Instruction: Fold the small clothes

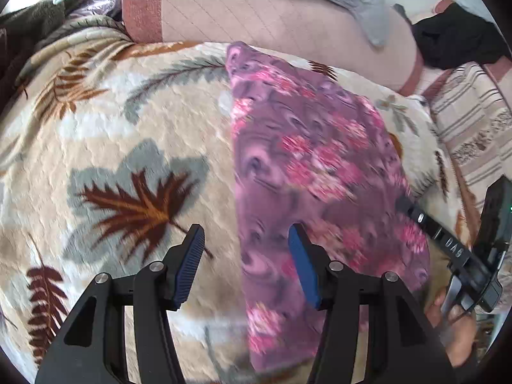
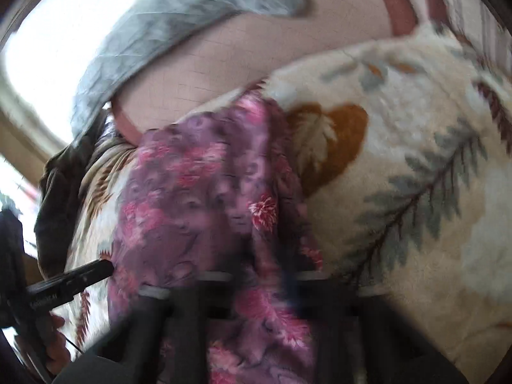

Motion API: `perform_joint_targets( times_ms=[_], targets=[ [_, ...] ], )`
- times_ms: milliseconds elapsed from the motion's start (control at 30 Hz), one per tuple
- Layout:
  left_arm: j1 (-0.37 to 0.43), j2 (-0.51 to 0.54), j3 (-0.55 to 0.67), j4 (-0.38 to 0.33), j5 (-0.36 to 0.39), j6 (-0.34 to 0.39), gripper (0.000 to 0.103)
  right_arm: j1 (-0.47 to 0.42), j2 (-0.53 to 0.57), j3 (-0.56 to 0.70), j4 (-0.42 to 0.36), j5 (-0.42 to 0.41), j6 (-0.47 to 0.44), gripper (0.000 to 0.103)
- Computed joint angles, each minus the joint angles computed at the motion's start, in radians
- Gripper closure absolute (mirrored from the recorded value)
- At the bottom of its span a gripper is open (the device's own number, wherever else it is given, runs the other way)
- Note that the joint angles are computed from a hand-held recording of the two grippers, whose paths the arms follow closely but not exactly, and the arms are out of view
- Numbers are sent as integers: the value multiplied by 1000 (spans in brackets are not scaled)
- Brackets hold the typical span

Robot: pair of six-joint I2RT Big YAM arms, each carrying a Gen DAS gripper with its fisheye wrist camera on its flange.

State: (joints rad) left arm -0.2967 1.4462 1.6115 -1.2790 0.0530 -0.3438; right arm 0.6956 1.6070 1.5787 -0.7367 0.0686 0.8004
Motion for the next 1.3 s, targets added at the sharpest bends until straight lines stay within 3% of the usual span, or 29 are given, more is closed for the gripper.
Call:
perform_joint_targets(
  times_ms=[67,133,167,200,300,333,367,400,433,467,600,667,700,733,833,867,933,1033,1133,1167,1233,1267,1300],
  targets=[
    [1,-18,-29,3,21,-12,47,-7,-16,-23,30,-3,56,96],
    [-1,-4,-41,-26,24,-22,47,-26,40,17,-85,-77,56,94],
    [4,-1,-49,-43,40,-24,47,-27,37,10,-93,-90,66,94],
    [12,-9,-61,-46,63,-27,47,-23,2,-25,-52,-75,80,91],
    [30,-62,-114,-30,108,-26,47,-5,-93,-112,0,-45,96,67],
    [33,-82,-134,-20,128,-33,47,5,-116,-135,-10,-31,96,54],
    [35,-103,-160,-5,158,-45,46,20,-135,-160,-35,-7,105,50],
    [33,-118,-183,5,189,-55,44,25,-141,-177,-49,-14,110,51],
    [28,-121,-191,4,202,-59,44,29,-140,-186,-64,-35,111,63],
    [17,-119,-194,-7,208,-64,44,37,-145,-196,-62,-53,103,92],
    [-27,-124,-203,-5,136,-68,44,70,-257,-299,123,33,191,93],
    [-31,-118,-209,-7,121,-57,44,59,-229,-274,40,22,197,93],
    [-29,-118,-201,-18,121,-49,44,48,-185,-239,-46,-23,182,92],
    [-28,-120,-191,-34,125,-45,45,39,-173,-230,-81,-63,183,88],
    [10,-173,-195,23,175,-4,45,36,-196,-196,-112,12,198,80],
    [22,-182,-186,58,168,-3,45,33,-205,-181,-92,63,191,79],
    [41,-149,-130,82,165,-14,44,22,-199,-156,-21,73,158,73],
    [48,-21,16,58,152,-55,44,5,-110,-43,16,37,62,71],
    [28,68,99,41,105,-58,44,12,-3,57,38,68,-9,71],
    [16,92,109,36,62,-43,43,12,11,63,39,77,-17,72],
    [2,127,98,0,-16,-13,40,1,101,137,-87,44,-13,74],
    [7,137,78,8,1,-3,38,-9,129,137,-113,-4,-5,76],
    [19,129,56,33,36,-7,38,-7,112,123,-89,18,7,77]
  ],
)
